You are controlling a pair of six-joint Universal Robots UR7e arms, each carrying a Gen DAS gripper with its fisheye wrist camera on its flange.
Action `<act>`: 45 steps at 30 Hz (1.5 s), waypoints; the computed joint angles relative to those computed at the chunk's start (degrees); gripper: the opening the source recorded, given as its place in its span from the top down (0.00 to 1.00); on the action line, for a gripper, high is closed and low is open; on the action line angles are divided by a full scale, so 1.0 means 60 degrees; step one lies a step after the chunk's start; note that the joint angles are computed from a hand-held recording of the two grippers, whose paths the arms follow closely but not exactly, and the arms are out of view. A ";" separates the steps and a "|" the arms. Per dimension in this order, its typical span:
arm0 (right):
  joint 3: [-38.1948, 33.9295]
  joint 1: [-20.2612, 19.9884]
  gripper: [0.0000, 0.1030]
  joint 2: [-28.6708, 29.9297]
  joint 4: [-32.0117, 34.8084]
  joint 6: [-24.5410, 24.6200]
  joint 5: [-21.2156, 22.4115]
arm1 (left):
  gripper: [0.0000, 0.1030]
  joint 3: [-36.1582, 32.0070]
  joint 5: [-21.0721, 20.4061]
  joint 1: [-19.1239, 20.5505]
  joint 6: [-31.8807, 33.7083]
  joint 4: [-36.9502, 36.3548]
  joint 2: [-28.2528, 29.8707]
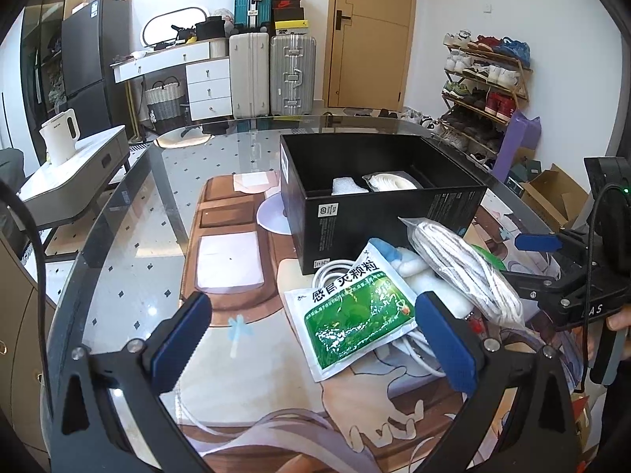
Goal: Organize soft objects
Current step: 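Move both tools back to the remaining items beside the box, then grasp the green sachet with the left gripper while the right grasps another green sachet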
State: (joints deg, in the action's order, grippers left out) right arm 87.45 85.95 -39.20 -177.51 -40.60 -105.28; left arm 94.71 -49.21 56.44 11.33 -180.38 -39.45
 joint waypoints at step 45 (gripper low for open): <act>0.0497 -0.0006 0.64 -0.0327 0.0314 -0.0273 0.0802 | 0.00 -0.0071 -0.0235 0.0061 -0.0459 0.0212 0.0097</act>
